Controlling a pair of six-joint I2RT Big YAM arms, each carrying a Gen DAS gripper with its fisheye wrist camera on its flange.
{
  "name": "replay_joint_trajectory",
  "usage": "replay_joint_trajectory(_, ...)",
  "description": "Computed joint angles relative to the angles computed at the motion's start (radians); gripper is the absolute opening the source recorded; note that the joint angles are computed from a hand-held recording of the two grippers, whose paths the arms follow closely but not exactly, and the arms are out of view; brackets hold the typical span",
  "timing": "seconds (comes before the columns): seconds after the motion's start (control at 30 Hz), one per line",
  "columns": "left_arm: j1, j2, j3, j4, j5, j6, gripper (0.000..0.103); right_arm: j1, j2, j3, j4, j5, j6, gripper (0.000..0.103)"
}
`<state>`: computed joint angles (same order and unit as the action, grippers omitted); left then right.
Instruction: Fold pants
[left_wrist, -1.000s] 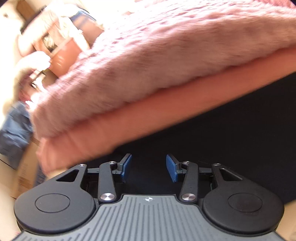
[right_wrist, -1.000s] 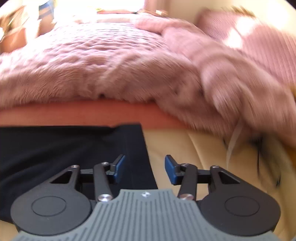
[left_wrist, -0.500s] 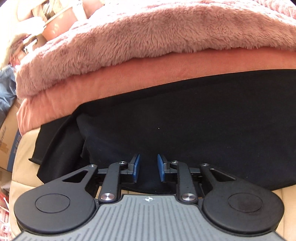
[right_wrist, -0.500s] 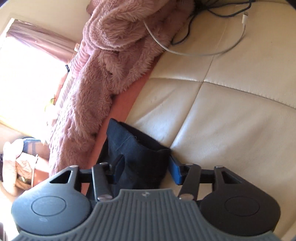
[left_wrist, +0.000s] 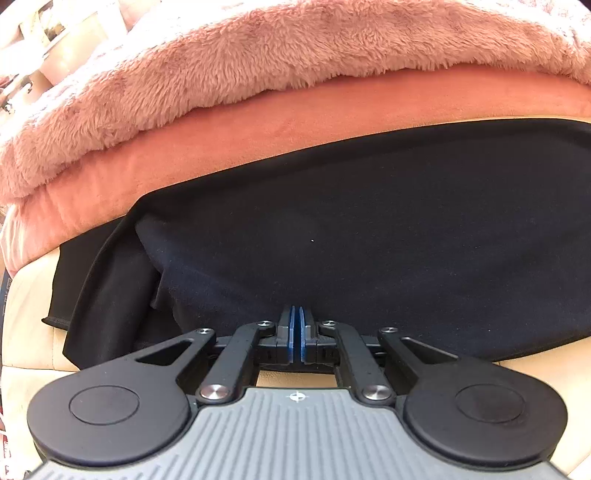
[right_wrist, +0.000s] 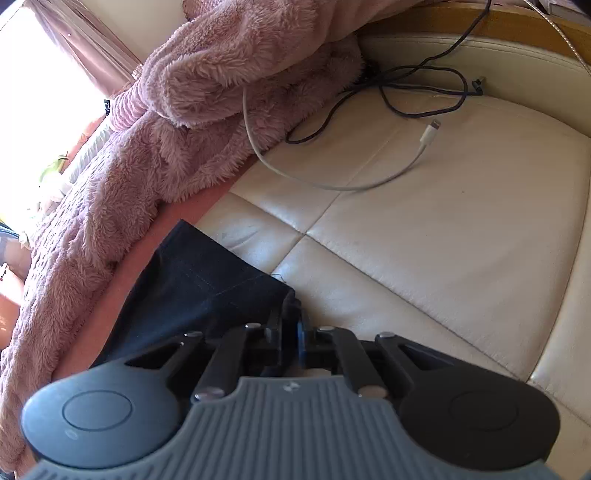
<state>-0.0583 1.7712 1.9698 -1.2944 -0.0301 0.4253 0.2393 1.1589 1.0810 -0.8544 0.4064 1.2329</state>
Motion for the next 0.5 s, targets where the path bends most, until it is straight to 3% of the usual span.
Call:
replay_joint_trajectory(0.1,0.003,-0.021,-0.021,0.030,0.019,0.020,0.007,0.018,0.043,0.077,-0.096,0.022,-0.082,0.017)
replay_joint_trajectory(0.17,0.010,-0.050,-0.046,0.053,0.042,0.008,0.010,0.056,0.062,0.137,-0.178,0.088,-0.119,0.030)
replay_joint_trajectory(0.27,0.011,-0.094,-0.086,0.080,0.072,-0.008,0.011,0.148,0.103,0.230,-0.274,0.191,-0.178,0.034)
replay_joint_trajectory(0.33,0.007,-0.126,-0.122,0.108,0.077,-0.019,0.011,0.215,0.132,0.279,-0.246,0.197,-0.254,0.034)
replay_joint_trajectory(0.5,0.011,-0.181,-0.166,0.123,0.098,-0.071,0.011,0.338,0.265,0.405,-0.114,0.085,-0.437,0.031)
